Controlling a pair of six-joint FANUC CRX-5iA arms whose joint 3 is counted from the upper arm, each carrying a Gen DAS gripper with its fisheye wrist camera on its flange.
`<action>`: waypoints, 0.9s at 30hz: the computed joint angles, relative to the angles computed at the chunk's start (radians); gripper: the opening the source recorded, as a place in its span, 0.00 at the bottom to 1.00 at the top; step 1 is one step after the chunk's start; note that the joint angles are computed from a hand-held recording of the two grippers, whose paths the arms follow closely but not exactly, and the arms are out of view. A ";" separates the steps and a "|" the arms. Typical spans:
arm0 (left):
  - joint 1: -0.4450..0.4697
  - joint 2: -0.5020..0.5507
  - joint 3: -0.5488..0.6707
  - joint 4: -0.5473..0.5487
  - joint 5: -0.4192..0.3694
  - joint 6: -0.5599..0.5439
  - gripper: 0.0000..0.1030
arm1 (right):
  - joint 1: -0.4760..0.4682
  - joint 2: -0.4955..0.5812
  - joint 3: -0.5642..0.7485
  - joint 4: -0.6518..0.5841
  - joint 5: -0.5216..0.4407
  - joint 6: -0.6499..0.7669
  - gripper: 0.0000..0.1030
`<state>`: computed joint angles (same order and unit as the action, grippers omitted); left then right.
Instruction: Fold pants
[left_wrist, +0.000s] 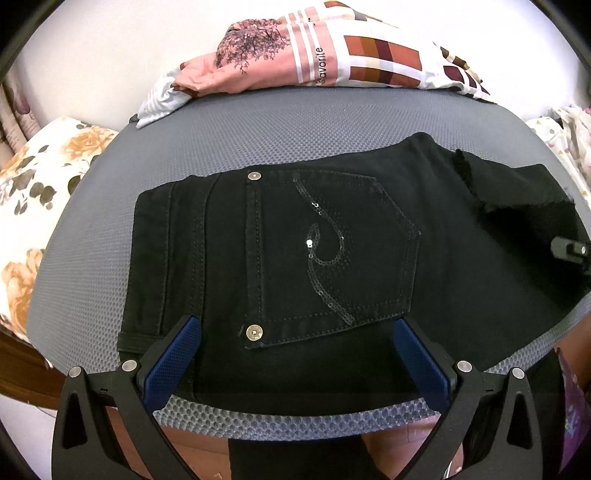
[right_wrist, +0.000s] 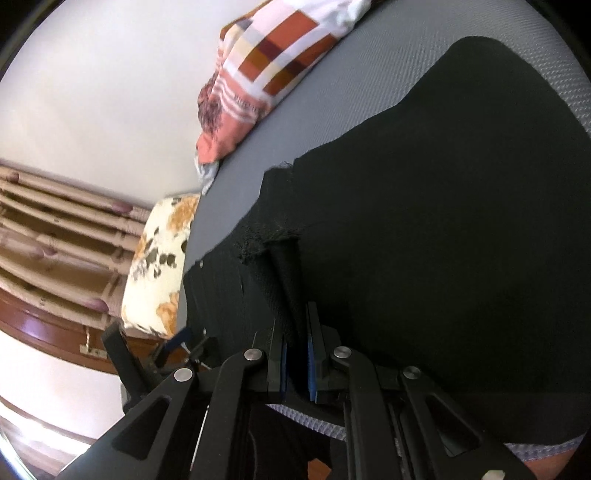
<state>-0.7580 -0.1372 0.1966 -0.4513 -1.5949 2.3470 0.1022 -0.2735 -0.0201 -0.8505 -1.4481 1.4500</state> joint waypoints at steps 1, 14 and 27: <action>0.000 0.000 0.000 0.000 0.000 0.000 1.00 | 0.011 -0.002 -0.004 0.010 0.003 0.001 0.09; 0.020 -0.002 -0.013 0.025 0.006 0.002 1.00 | 0.177 -0.051 -0.039 0.204 0.053 0.023 0.11; 0.018 0.000 -0.012 0.023 0.003 0.003 1.00 | 0.337 -0.109 -0.077 0.361 0.092 0.085 0.29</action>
<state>-0.7399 -0.1370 0.1846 -0.4280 -1.5920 2.3501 0.4392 -0.3824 -0.0971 -0.4894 -1.3556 1.5350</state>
